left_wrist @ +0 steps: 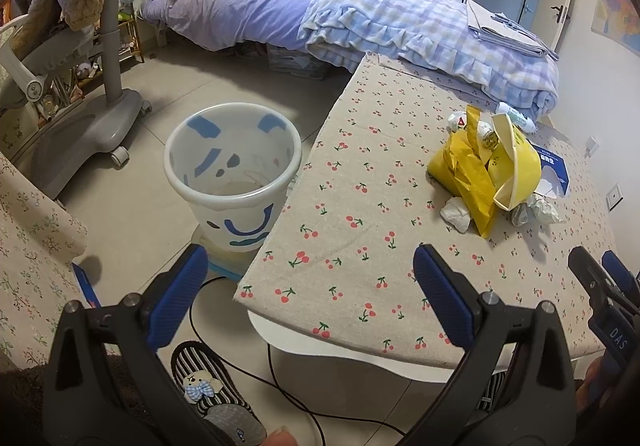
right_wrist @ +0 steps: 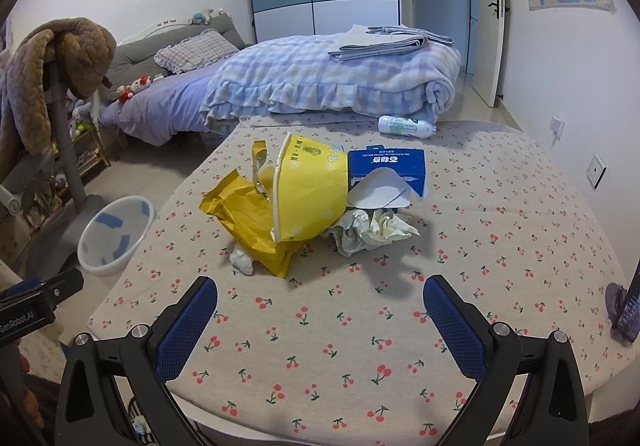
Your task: Collect trash
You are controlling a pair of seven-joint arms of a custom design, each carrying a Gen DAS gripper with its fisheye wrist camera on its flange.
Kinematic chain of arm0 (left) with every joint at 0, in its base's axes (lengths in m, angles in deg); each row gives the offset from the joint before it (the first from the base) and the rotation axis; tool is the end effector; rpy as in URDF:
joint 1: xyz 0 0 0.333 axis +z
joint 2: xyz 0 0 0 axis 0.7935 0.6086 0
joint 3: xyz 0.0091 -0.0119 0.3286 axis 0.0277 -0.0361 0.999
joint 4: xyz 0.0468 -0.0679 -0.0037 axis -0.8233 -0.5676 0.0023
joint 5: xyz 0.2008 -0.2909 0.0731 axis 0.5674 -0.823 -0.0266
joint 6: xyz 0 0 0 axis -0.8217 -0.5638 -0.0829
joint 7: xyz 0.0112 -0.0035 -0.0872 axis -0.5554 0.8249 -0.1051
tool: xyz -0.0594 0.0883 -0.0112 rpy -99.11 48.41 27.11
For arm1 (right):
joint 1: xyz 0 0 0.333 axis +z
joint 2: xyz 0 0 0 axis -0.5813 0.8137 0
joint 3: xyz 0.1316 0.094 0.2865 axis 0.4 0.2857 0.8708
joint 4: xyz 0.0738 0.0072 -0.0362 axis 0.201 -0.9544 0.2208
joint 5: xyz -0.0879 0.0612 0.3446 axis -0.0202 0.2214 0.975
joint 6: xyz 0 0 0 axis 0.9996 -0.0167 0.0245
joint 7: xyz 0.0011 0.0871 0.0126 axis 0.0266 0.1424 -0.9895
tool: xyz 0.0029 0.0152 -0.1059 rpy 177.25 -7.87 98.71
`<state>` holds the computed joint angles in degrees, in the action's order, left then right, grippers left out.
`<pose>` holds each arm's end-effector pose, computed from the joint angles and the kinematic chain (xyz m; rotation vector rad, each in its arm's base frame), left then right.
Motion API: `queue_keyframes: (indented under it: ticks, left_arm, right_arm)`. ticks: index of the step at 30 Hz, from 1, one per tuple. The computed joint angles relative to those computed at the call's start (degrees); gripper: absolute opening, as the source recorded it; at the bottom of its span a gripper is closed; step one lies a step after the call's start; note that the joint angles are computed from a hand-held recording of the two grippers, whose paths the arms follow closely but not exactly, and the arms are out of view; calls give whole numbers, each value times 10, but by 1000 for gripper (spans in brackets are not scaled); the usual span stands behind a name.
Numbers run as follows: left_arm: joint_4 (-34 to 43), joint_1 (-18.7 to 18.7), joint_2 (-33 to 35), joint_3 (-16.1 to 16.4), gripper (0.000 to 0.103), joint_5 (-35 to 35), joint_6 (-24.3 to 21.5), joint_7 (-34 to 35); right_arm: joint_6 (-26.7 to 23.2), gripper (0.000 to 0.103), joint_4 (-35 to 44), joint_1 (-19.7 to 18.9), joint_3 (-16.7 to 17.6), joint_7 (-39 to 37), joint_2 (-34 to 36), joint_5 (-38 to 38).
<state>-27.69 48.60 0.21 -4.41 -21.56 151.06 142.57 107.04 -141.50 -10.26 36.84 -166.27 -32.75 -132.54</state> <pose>0.5717 -0.0996 0.5280 -1.6371 2.0885 -0.8390 0.4509 0.2929 0.5368 -1.2615 2.1301 -0.9322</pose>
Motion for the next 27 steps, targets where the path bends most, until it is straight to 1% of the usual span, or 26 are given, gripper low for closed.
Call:
queue_keyframes:
  ticks: [27]
  left_arm:
    - [-12, -1, -4, -1, 102, 8, 12, -1]
  right_arm:
    - [1, 103, -1, 0, 0, 4, -1, -3]
